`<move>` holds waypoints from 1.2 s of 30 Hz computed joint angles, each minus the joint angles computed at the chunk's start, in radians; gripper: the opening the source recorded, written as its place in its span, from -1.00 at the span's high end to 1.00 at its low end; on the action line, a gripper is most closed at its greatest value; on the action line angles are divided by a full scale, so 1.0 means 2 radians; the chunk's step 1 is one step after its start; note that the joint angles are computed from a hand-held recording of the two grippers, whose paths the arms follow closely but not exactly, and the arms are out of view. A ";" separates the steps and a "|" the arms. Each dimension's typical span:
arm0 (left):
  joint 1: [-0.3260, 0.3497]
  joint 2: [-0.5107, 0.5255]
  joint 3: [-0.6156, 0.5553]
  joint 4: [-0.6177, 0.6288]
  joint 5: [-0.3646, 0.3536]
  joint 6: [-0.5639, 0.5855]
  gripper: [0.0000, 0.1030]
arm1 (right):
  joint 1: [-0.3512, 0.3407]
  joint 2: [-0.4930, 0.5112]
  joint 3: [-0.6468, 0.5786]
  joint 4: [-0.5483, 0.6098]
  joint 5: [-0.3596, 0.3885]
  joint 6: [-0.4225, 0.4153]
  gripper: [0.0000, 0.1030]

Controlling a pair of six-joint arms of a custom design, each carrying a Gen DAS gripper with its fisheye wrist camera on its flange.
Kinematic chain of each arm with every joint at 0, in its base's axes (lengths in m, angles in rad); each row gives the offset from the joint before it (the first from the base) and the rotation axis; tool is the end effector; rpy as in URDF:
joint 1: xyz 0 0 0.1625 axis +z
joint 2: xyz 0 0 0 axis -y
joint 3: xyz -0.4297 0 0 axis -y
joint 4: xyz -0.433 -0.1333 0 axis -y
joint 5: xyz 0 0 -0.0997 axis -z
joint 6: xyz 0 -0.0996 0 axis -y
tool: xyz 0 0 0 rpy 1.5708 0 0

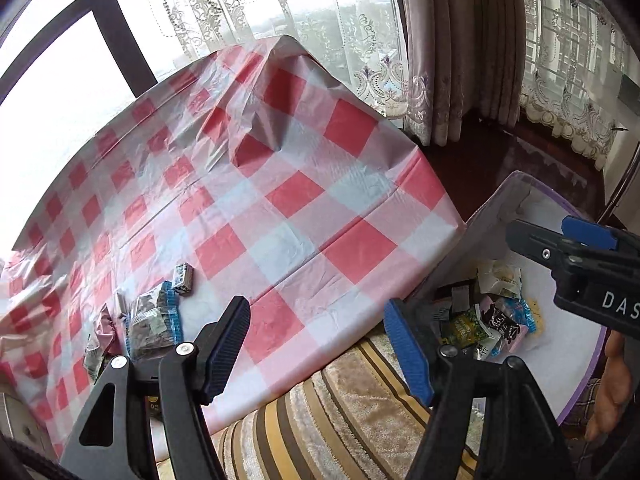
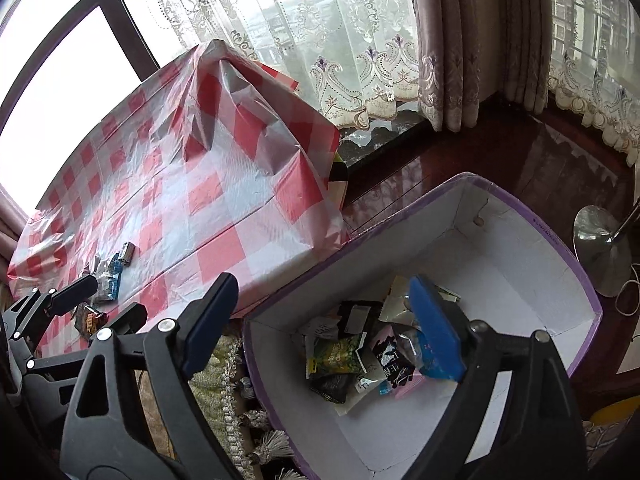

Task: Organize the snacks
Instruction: 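Move both open tools back to the snack pile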

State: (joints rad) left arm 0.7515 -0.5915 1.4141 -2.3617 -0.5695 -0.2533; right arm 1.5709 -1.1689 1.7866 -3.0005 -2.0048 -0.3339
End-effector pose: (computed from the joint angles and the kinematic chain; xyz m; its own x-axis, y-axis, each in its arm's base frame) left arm -0.3992 -0.6702 0.0279 -0.5205 0.2280 -0.8228 0.6196 0.7639 -0.1803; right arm 0.0915 -0.6552 0.3174 -0.8572 0.0627 0.5112 -0.2974 0.7500 -0.5908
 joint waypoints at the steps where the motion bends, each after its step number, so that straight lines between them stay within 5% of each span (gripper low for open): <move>1: 0.001 -0.008 0.008 -0.004 0.003 -0.005 -0.36 | 0.006 0.003 0.004 -0.020 0.001 -0.016 -0.75; 4: 0.007 -0.034 0.036 -0.011 0.017 -0.034 -0.36 | 0.026 0.013 0.009 -0.039 0.002 -0.047 -0.75; 10: 0.020 -0.091 0.093 -0.026 0.058 -0.089 -0.36 | 0.040 0.022 0.003 0.039 0.065 -0.014 -0.75; 18: 0.043 -0.179 0.168 0.001 0.094 -0.200 -0.36 | 0.071 0.060 -0.008 0.064 0.057 -0.019 -0.75; 27: 0.075 -0.250 0.219 0.008 0.084 -0.284 -0.36 | 0.092 0.105 -0.043 0.085 0.015 -0.026 -0.75; 36: 0.108 -0.267 0.228 -0.039 0.029 -0.278 -0.36 | 0.101 0.147 -0.084 0.102 0.001 -0.014 -0.75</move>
State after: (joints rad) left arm 0.9668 -1.1264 1.8695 -2.4390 -0.5121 -0.8101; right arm 1.7724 -0.8759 1.6184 -2.7958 -2.0038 -0.3613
